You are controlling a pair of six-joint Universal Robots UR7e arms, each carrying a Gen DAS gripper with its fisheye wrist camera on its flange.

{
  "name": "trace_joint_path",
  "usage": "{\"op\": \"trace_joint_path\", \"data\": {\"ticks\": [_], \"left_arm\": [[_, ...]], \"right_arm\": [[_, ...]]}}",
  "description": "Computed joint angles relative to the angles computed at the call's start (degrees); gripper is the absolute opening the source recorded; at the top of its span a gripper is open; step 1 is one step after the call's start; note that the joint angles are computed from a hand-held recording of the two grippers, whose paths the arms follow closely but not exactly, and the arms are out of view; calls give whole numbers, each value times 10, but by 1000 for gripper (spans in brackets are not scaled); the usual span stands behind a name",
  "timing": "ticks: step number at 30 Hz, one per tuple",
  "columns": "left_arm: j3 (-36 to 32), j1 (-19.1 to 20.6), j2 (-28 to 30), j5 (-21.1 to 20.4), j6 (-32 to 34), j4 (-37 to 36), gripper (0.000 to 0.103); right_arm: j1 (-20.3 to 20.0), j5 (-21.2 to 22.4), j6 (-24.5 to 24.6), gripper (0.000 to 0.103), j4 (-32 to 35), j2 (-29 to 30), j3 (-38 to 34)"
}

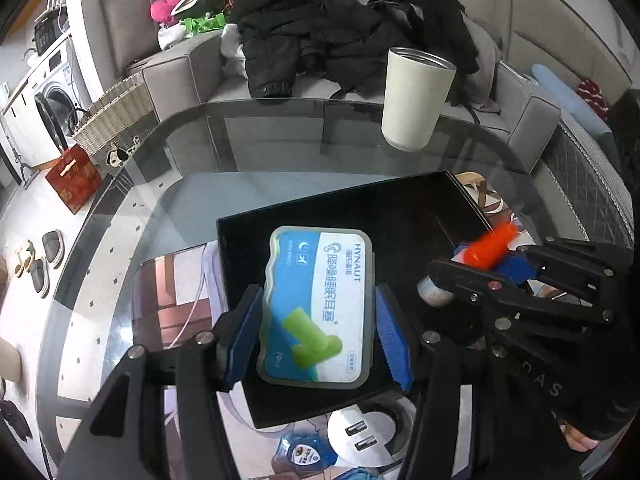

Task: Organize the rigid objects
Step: 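Lower the glue bottle and tissue pack into the black box and release both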

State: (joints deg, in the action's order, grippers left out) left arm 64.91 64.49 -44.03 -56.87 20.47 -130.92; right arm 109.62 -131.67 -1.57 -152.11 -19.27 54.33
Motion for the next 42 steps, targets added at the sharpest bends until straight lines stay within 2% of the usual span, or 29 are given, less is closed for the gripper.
{"op": "trace_joint_path", "data": {"ticks": [17,26,27,30,35,39,42], "left_arm": [[25,-2,-10,16,27,-37,57],[38,-5,-22,7,25,-66,61],[39,-5,-23,4,23,-69,61],[52,-8,-33,-5,30,-95,62],[96,-17,-60,-27,62,-182,62],[147,-20,-93,-73,87,-287,68],[190,-25,-121,-105,110,-385,70]], "right_arm": [[6,-27,-7,22,-2,2,1],[10,-24,-10,26,-26,-9,18],[11,-29,-15,30,-35,-8,20],[17,-43,-37,35,-73,-7,25],[29,-43,-84,35,-161,-12,46],[51,-58,-181,37,-310,-1,58],[69,-51,-278,48,-457,10,67]]}}
